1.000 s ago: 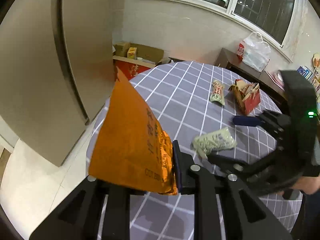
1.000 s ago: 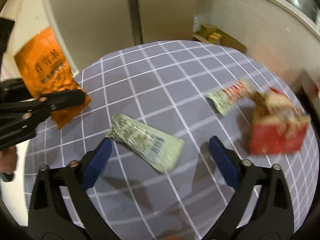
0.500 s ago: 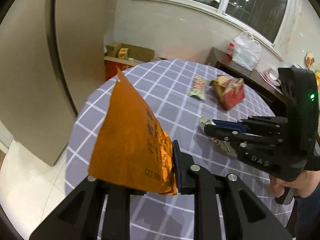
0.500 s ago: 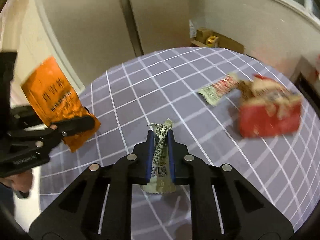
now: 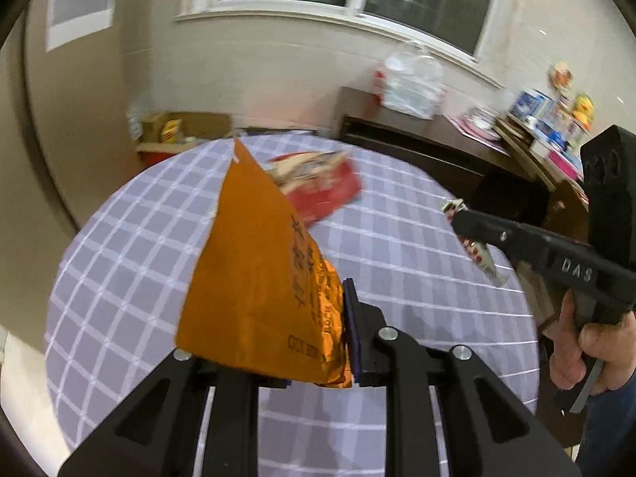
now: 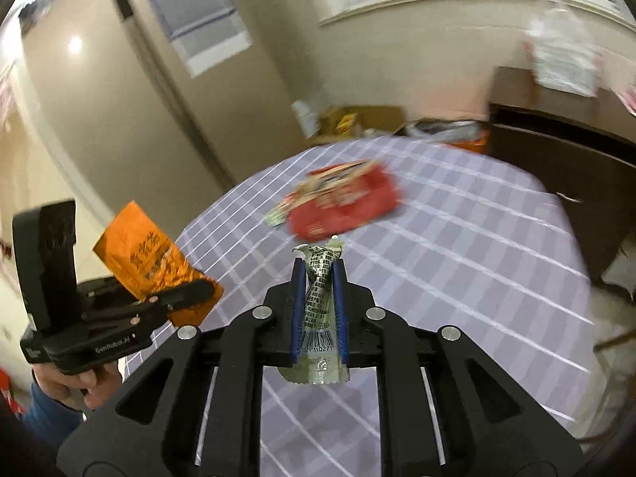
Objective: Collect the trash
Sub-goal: 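Carry the orange packet and green-white wrapper over the bin and open both tools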
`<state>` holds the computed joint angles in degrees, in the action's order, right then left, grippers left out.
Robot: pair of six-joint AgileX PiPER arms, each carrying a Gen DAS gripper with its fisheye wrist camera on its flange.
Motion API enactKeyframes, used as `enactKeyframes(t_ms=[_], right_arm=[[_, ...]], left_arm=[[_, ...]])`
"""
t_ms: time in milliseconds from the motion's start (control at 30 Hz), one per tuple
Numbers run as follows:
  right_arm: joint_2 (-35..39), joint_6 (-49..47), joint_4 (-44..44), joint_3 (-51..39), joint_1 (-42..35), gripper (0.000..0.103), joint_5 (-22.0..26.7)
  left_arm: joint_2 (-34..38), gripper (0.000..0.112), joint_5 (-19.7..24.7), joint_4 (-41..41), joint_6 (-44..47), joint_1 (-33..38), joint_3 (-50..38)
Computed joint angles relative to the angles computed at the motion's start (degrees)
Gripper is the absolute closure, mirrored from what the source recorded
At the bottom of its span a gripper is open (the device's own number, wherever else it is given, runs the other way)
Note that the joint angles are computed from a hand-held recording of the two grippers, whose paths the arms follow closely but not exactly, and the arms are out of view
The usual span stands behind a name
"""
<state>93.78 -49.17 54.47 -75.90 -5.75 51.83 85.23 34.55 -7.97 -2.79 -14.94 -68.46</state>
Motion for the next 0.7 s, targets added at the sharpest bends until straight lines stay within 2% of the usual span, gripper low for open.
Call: enactKeyframes(t_ms=[267, 433, 600, 700], right_arm=[[-0.7, -5.5, 2.4, 1.1, -21.2, 0.089, 6.3], [1.2, -8.6, 2.6, 0.6, -32.3, 0.089, 9.0], [5.3, -9.3, 1.8, -1.2, -40.3, 0.089, 9.1], [7.8, -9.4, 1.6, -2.1, -43.0, 0.089, 9.1]], left_arm=[[10.4, 0.093, 1.8, 8.8, -11.0, -16.4, -13.5], [18.9, 0.093, 4.2, 8.4, -11.0, -22.7, -24.4], [31.4, 0.093, 10.4, 4.9, -8.5, -27.6, -41.0], [39.8, 0.093, 16.1, 4.5, -7.7, -30.0, -53.0]])
